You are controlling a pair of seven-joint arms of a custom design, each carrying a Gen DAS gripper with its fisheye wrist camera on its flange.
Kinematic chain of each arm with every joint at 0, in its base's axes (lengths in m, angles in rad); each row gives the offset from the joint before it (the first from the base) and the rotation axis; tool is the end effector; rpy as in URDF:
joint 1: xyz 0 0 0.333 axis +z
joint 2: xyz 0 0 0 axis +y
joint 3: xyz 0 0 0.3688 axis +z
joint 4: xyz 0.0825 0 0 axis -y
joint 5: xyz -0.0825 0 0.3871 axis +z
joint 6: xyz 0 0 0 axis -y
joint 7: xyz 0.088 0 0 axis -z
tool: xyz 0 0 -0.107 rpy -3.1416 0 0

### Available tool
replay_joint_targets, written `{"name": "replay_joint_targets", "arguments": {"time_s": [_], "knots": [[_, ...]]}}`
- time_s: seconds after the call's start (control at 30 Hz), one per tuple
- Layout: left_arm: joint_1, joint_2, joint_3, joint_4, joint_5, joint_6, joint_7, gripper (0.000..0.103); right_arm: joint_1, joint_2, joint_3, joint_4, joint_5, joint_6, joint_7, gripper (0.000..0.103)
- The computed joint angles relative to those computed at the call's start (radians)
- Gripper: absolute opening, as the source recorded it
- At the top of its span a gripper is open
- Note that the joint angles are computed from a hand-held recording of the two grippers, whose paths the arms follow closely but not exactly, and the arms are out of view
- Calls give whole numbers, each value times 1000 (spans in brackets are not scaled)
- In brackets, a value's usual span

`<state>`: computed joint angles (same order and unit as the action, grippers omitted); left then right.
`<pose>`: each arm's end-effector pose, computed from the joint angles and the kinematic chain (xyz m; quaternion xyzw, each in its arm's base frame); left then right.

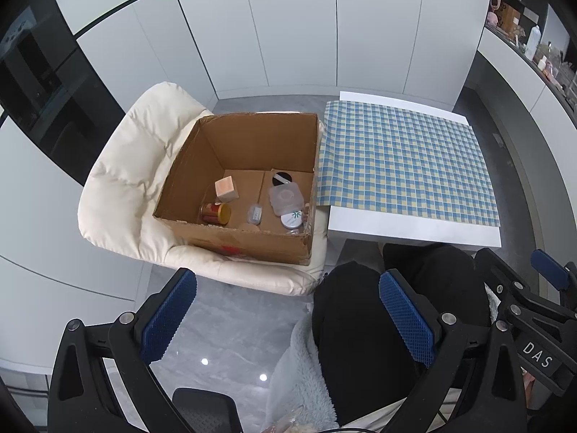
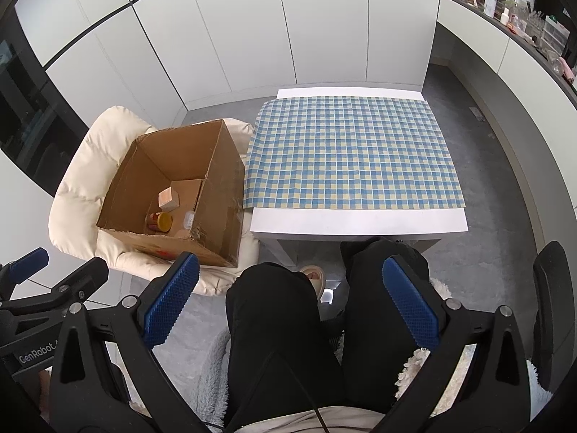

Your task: Organize objects

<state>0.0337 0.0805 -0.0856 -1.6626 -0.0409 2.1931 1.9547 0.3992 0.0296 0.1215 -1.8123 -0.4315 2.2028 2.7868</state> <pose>0.6323 -0.0319 0.6510 -0.5312 0.8170 -0.1476 0.1688 0.5362 0.2898 0.6091 -0.4918 0.8312 -0.1757 0.1908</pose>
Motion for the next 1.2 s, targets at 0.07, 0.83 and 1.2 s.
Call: {"name": "replay_joint_targets", "arguments": {"time_s": [0.07, 0.83, 1.2], "knots": [[0, 0, 0, -1, 1, 1, -3, 101, 1, 2, 0, 1, 2, -2, -1, 103], [-4, -4, -2, -5, 0, 1, -2, 101, 4, 1, 1, 0, -10, -20, -3, 103], [-5, 1, -2, 1, 2, -9, -5, 101, 2, 0, 1, -4, -6, -21, -6, 103]]}}
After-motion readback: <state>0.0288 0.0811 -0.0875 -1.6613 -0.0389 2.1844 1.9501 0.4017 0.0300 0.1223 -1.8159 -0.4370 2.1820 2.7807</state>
